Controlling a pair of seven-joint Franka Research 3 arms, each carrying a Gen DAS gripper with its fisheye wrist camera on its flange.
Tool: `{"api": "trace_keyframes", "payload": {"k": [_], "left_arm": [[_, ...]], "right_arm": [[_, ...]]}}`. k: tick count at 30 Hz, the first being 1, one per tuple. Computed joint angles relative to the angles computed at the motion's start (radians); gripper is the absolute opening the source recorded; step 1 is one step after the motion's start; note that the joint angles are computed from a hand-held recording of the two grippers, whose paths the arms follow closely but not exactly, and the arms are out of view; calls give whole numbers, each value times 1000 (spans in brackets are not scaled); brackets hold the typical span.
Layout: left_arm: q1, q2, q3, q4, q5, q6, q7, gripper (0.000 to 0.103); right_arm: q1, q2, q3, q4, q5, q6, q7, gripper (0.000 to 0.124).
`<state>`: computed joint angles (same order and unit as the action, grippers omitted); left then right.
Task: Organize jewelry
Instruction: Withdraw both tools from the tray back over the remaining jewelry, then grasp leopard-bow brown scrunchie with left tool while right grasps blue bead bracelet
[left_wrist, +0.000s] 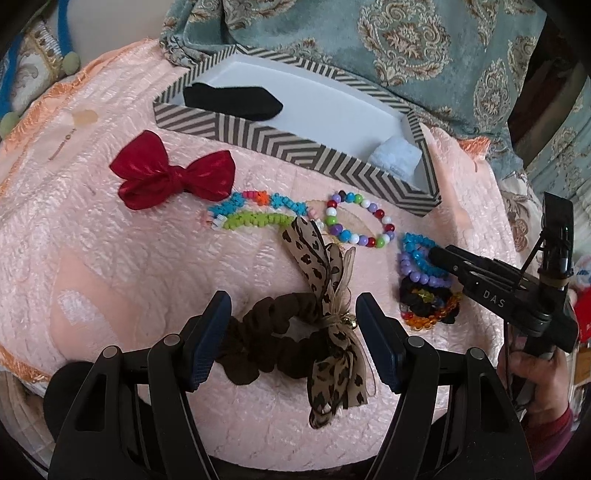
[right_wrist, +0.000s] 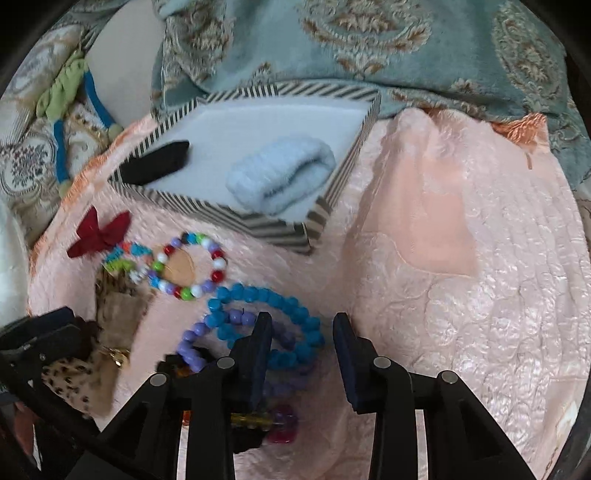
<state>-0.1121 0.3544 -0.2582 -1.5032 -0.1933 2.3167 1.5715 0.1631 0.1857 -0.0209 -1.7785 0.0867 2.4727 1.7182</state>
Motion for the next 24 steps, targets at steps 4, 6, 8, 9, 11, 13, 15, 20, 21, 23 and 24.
{"api": "trace_keyframes", "payload": {"k": [4, 6, 8, 9, 11, 13, 15, 20, 21, 23, 24], "left_arm": [[-11, 32, 3, 27, 22, -21, -20, 70], [-11, 40, 1, 32, 23, -22, -21, 70], [-7, 39, -3, 26, 18, -14, -15, 70], [-1, 38, -6, 22, 9, -10, -8, 70], [6, 37, -10, 18, -8, -3, -1, 70], [11, 35, -11, 15, -20, 0, 0, 70], [13, 32, -12, 8, -28, 6, 2, 70], [12, 26, -12, -3, -31, 12, 12, 56], [15, 25, -14, -4, -37, 12, 18, 50], [23, 27, -23, -1, -60, 7, 42, 36], [23, 25, -24, -5, -64, 11, 49, 30]], "right_arm": [[1, 20, -2, 19, -10, 7, -6, 24], [6, 23, -4, 19, -24, 20, -5, 18], [-8, 10, 3, 0, 30, 43, -21, 11], [-17, 0, 7, -11, 68, 56, -32, 9], [-26, -26, 12, -42, 125, 91, -42, 9], [-31, -58, 15, -74, 162, 117, -61, 9], [-29, -81, 17, -96, 176, 129, -69, 9], [-23, -126, 27, -136, 242, 168, -89, 9], [-20, -130, 28, -136, 244, 172, -86, 9], [-16, -145, 30, -142, 248, 183, -88, 9], [-13, -149, 31, -143, 243, 188, -85, 9]]}}
